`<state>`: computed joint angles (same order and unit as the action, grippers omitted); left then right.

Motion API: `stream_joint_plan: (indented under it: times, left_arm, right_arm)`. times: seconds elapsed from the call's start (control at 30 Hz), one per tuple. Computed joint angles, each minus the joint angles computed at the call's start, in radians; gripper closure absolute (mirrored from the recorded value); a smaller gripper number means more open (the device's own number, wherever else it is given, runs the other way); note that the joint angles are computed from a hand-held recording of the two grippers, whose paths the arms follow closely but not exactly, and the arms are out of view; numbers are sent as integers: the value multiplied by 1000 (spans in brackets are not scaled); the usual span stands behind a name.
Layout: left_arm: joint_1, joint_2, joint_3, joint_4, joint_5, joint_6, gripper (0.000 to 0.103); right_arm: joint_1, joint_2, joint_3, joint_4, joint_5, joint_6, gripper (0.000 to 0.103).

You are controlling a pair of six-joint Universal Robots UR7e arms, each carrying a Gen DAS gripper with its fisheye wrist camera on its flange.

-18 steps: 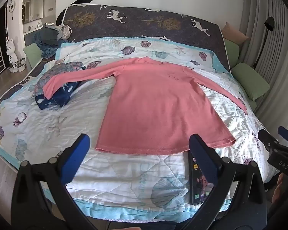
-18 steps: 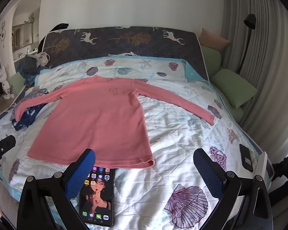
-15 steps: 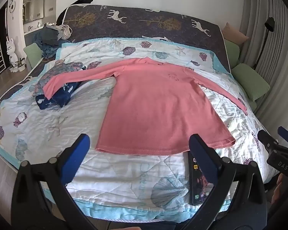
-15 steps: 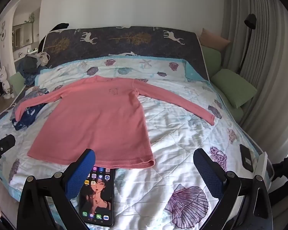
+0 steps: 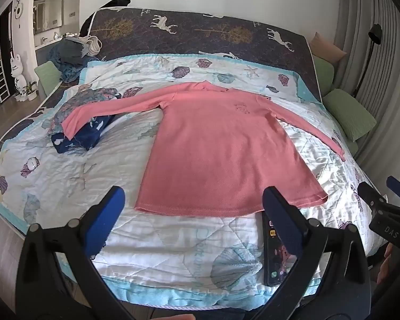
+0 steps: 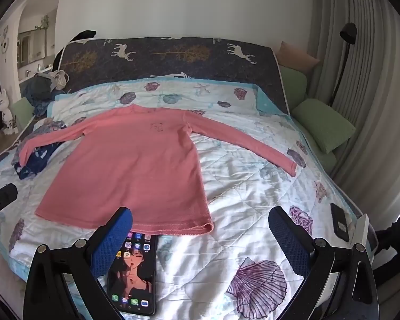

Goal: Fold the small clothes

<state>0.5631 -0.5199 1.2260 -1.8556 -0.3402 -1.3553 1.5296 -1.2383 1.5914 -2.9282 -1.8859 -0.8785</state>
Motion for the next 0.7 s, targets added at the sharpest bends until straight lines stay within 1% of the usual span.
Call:
stream_joint_plan:
  times: [0.17,0.3,0.6,0.7]
  left_arm:
    - [0,1,-4,7,-1,-4,1]
    - [-1,3,-14,35,3,-30,1]
    - [2,4,-12,22,1,-24,1]
    - [2,6,-22,47,1,-35,1]
  right_arm:
    - [2,-1,5,-9,-4,-2,0]
    - [2,-1,6,-10,-4,-5,0]
    - [6,-4,4,-7,-7,-7,0]
    - [6,-4,3,-6,-7,-7,0]
